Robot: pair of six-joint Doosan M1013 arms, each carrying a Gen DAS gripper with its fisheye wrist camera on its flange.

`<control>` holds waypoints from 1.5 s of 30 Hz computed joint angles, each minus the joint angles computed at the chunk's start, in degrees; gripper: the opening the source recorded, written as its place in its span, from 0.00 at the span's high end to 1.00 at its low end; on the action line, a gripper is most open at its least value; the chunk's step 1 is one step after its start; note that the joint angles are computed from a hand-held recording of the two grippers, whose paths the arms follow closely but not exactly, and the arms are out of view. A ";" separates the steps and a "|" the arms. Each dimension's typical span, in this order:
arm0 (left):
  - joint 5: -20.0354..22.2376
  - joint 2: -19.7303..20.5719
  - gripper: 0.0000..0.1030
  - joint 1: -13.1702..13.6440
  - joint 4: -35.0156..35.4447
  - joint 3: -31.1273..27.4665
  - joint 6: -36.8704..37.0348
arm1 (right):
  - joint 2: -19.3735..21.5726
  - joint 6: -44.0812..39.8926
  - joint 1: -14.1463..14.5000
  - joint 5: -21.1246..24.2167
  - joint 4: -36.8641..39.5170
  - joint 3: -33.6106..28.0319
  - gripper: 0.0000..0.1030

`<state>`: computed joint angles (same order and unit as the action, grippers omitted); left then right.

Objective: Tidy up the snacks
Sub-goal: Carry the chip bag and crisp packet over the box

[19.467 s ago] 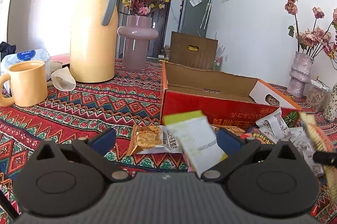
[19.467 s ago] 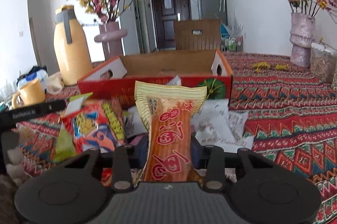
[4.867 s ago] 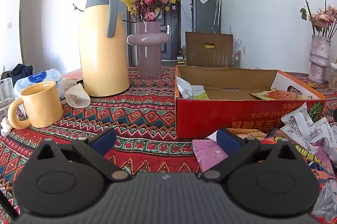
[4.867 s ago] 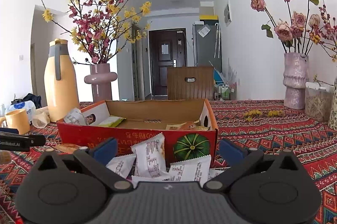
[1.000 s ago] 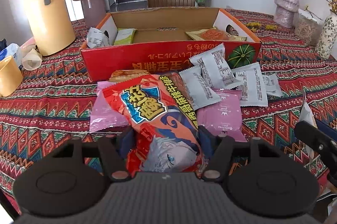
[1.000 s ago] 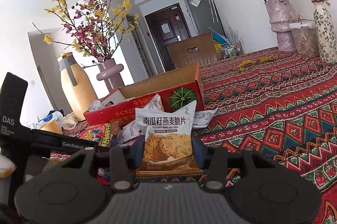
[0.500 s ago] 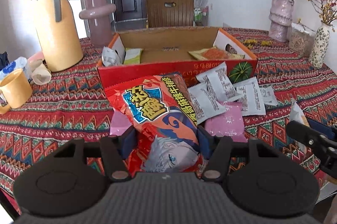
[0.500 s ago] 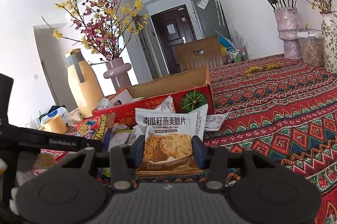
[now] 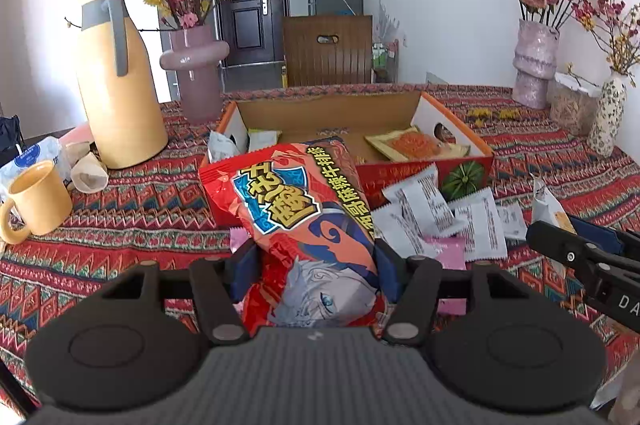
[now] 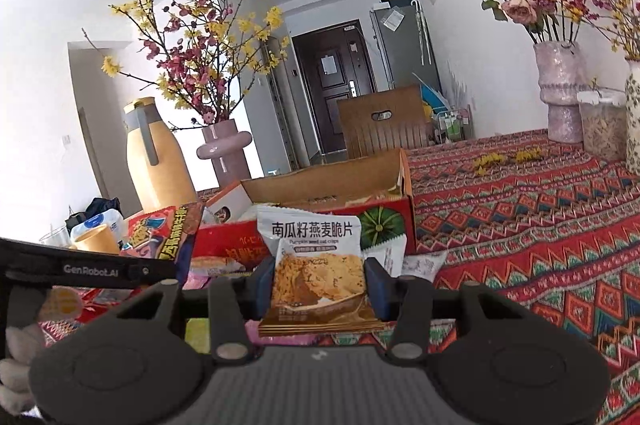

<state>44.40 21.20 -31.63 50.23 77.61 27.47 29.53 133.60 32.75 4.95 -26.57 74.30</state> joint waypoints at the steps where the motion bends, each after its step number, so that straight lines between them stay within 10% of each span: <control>1: -0.06 0.04 0.41 0.10 0.16 -0.17 0.00 | 0.23 0.40 0.04 0.26 -0.65 -0.54 0.55; 26: -4.56 3.65 0.41 3.80 4.49 -7.71 0.03 | 9.74 -3.50 0.05 8.58 -2.13 -20.07 0.55; 45: -4.26 11.57 0.41 7.53 5.47 -16.69 -1.41 | 27.24 -15.10 0.40 28.43 5.14 -52.14 0.55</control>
